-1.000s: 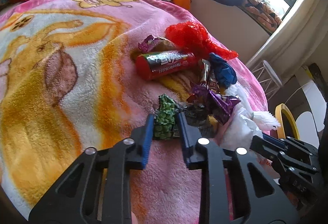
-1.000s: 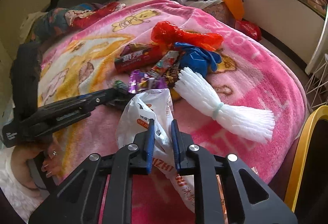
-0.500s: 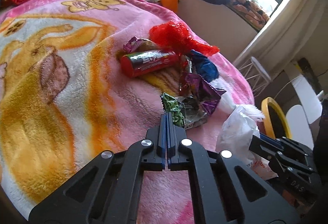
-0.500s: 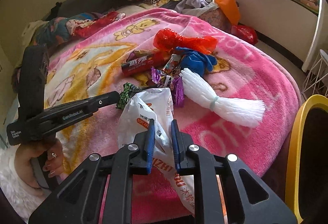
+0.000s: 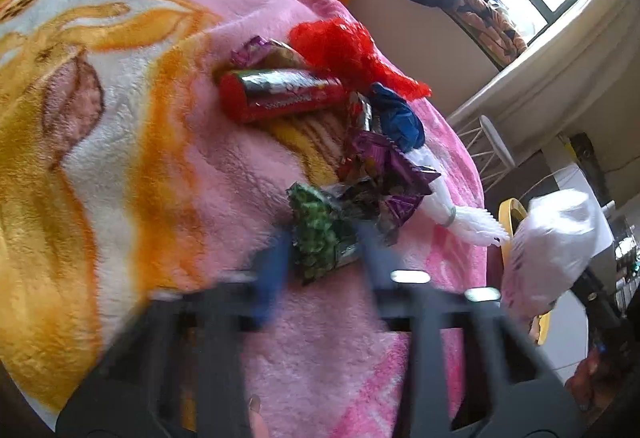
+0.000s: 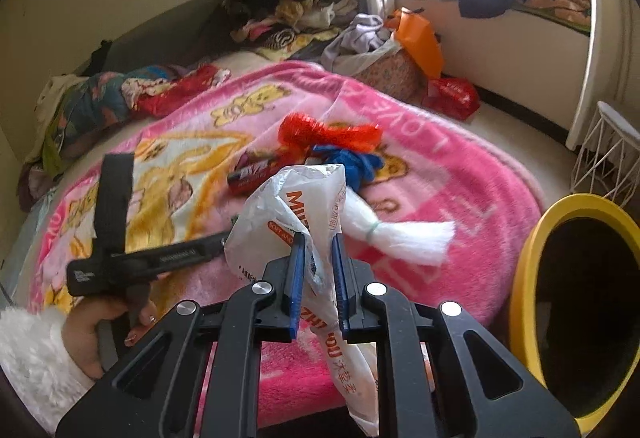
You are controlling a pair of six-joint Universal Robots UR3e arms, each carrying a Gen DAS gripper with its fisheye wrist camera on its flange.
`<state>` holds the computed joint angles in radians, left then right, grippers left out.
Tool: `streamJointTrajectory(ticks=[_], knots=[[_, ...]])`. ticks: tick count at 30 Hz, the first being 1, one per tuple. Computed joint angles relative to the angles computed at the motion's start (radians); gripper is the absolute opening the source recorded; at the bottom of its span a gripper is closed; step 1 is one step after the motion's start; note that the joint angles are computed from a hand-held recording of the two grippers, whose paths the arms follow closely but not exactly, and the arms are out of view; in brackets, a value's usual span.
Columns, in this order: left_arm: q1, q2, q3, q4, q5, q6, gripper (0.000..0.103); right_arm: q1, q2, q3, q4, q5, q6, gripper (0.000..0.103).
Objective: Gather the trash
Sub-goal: 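Grasp the green candy wrapper with left tool while right tool grasps white plastic bag, then carry both items over the yellow bin and open both tools to drop them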
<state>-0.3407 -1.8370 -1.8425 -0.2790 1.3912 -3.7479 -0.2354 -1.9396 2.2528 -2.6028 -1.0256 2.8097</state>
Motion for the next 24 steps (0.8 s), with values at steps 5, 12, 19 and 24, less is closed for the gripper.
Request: streamJointTrajectory(ticks=[5,12,19,24], knots=[[-0.049,0.009,0.042,-0.036,0.057,0.012,0.01,-0.043,-0.051,0.015,0.001,0.011,-0.006,0.013],[-0.098,0.096,0.111,-0.135,0.123,0.068,0.005,-0.15,-0.118,0.04,0.013,0.08,0.004,0.013],[-0.177,0.1,0.242,-0.188,0.201,0.115,0.005,-0.275,-0.211,0.057,0.082,0.176,-0.001,0.013],[-0.225,0.044,0.369,-0.214,0.207,0.135,0.005,-0.389,-0.295,0.059,0.172,0.247,-0.03,0.013]])
